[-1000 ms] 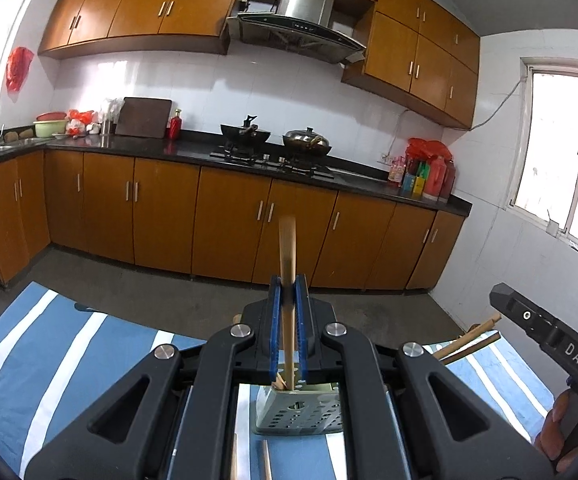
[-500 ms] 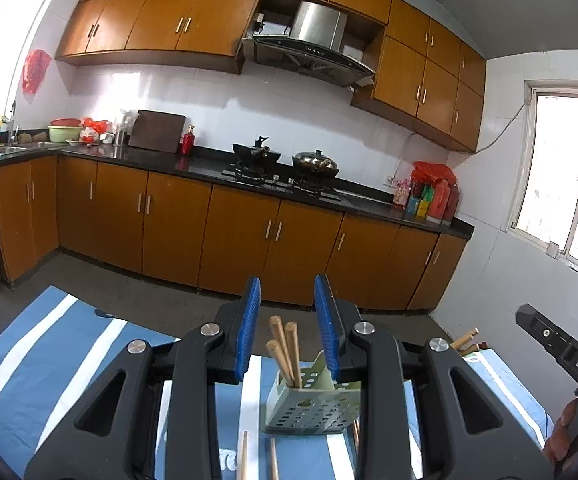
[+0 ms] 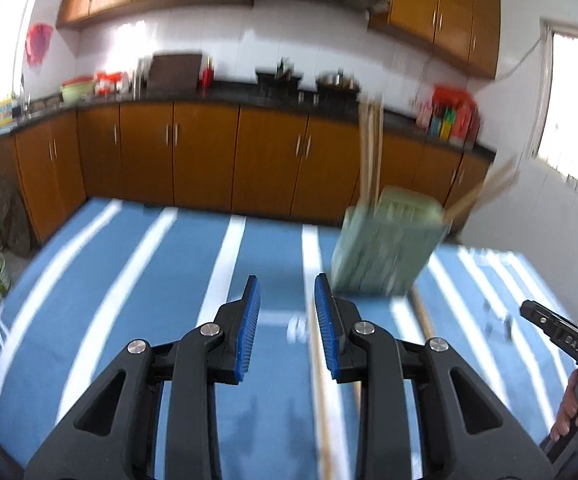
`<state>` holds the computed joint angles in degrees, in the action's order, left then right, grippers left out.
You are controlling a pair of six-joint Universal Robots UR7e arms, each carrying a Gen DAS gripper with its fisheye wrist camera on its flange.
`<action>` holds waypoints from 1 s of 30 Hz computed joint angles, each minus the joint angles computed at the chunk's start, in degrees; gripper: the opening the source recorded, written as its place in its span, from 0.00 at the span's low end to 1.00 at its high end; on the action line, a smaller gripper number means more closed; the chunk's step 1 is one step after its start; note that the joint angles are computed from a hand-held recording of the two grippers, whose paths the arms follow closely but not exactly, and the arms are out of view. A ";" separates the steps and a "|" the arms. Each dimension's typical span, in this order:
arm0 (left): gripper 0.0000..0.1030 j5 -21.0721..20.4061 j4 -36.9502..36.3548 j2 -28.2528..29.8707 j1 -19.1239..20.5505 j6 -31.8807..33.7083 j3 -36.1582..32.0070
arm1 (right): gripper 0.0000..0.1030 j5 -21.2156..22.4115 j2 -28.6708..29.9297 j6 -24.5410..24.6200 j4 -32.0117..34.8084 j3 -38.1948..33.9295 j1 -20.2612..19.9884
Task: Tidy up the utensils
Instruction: 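Lower both tools and close each on another wooden chopstick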
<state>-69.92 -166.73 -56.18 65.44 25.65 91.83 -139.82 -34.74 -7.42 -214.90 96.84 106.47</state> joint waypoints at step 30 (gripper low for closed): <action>0.28 0.86 12.38 0.55 2.68 -2.64 4.96 | 0.07 -4.25 2.50 12.30 12.83 -0.22 -4.48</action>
